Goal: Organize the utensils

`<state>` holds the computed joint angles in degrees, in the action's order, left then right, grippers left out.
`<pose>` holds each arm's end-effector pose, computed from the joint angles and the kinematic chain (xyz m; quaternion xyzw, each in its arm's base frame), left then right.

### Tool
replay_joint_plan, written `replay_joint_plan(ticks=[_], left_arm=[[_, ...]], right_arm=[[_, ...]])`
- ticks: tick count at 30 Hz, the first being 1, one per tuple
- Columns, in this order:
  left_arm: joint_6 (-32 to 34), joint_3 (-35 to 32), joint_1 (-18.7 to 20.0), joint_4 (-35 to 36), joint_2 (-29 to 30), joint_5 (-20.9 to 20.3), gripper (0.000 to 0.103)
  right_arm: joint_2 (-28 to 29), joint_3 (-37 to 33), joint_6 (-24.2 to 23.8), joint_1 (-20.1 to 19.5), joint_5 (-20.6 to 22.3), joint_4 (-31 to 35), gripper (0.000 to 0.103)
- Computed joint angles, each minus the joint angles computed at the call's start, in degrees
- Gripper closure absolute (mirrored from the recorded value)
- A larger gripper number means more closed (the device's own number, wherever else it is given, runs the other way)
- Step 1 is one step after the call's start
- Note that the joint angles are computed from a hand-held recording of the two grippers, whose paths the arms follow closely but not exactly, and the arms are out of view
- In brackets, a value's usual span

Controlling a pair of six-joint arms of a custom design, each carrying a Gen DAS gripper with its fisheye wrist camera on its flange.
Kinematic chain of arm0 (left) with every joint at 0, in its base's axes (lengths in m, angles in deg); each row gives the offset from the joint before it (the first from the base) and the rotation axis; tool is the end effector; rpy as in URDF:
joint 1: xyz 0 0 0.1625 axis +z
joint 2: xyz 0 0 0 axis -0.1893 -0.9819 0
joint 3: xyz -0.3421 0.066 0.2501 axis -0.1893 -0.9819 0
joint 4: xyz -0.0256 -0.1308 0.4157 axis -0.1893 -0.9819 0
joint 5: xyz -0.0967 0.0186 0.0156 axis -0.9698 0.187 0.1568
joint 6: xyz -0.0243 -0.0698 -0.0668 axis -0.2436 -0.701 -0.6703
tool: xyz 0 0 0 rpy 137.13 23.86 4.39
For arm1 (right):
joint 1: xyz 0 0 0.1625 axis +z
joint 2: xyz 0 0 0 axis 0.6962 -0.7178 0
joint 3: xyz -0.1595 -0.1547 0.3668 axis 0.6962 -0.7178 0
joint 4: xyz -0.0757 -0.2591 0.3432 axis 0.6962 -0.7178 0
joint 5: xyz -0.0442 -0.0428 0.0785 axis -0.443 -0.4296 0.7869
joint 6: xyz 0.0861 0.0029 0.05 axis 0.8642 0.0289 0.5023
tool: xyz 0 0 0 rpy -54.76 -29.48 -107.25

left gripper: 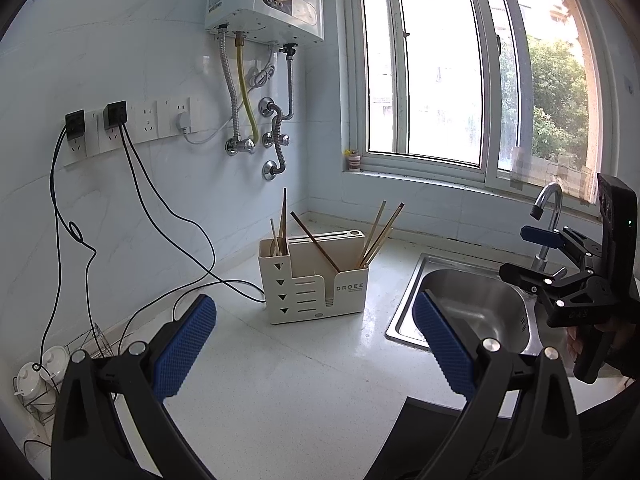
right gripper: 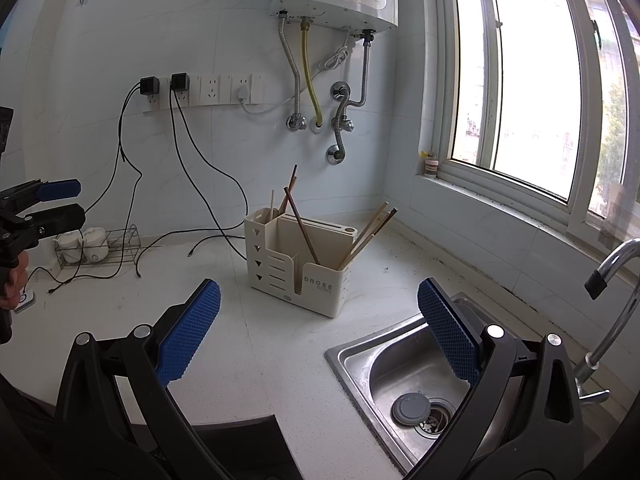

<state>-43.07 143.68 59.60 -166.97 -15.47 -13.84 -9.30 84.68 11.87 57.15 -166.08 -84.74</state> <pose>-0.3367 -0.6681 0.2570 0.3891 0.7931 -0.4193 0.2092 0.2278 -0.6484 0.4628 0.3303 -0.7839 0.4260 0.3080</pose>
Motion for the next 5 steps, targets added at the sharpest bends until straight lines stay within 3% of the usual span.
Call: replay_joint_plan(ticks=[5], left_arm=[[-0.03,-0.16,0.04,0.15,0.12,0.16,0.005]], right_arm=[[0.13,-0.05,-0.05,-0.02,-0.09,0.00,0.008]])
